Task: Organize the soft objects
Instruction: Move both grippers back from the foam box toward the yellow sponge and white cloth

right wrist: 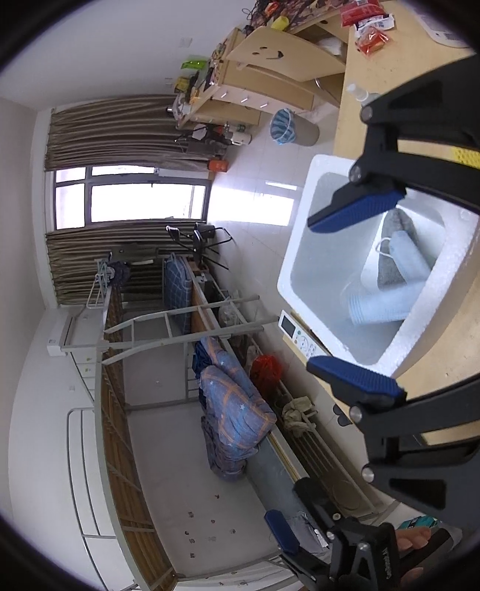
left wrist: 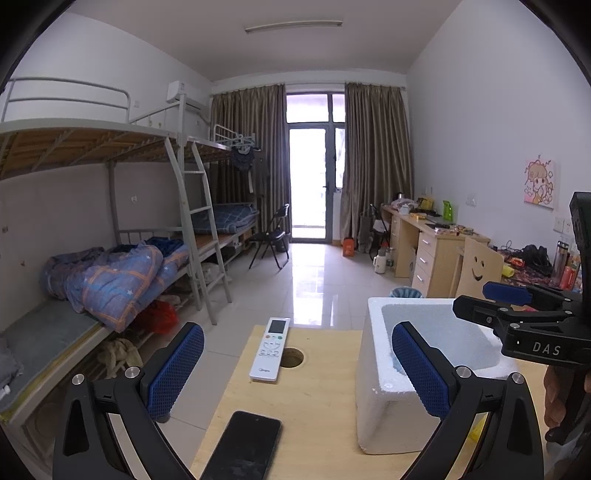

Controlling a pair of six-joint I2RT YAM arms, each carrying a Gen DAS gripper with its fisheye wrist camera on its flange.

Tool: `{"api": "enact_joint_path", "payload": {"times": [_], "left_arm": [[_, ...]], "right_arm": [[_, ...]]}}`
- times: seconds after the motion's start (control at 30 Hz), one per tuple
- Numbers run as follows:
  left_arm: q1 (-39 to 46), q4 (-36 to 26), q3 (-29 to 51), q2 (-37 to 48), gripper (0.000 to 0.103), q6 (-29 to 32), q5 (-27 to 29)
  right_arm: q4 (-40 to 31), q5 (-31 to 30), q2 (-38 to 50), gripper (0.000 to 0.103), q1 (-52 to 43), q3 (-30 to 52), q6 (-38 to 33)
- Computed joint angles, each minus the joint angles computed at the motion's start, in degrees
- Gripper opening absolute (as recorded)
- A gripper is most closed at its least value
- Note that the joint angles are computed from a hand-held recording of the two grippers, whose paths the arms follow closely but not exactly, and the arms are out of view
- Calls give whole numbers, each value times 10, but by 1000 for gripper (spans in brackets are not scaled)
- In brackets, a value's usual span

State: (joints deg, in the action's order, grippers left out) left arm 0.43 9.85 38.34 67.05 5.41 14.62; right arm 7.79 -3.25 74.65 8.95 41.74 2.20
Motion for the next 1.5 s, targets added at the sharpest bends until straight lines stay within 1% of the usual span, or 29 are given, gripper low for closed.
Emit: {"api": "enact_joint_path", "payload": {"times": [0.13, 0.17, 0.2, 0.3, 0.47, 0.63, 0.77, 0.97, 1.13, 1.33, 1.5], "left_arm": [[0, -7, -1, -10, 102, -1, 0], [0, -8, -1, -10, 102, 0, -1], [-1, -8, -2, -12, 102, 3, -4], [-6, -15, -3, -23, 102, 3, -10], [-13, -20, -5, -33, 102, -2, -19], [-26, -26, -13, -54, 102, 0, -21], [-40, -45, -21, -87, 102, -2, -22], [-53, -75, -39, -156, 102, -2, -17], [-78, -111, -48, -216, 102, -3, -28], [-111, -156, -58, -285, 102, -5, -46], [-141, -193, -59, -323, 102, -6, -71]], "right_arm": [[-1, 2, -7, 74, -1, -2, 1], [0, 4, -8, 79, 0, -4, 2], [0, 6, -10, 87, 0, -5, 3], [9, 19, -23, 102, 0, -16, 9], [1, 32, -46, 102, 3, -26, 9], [-9, 50, -88, 102, 12, -46, -3], [-39, 53, -128, 102, 15, -54, 1], [-80, 68, -215, 102, 24, -86, -2], [-124, 91, -297, 102, 42, -108, -3], [-177, 77, -388, 102, 24, -130, 0], [-220, 71, -459, 102, 14, -145, -5]]}}
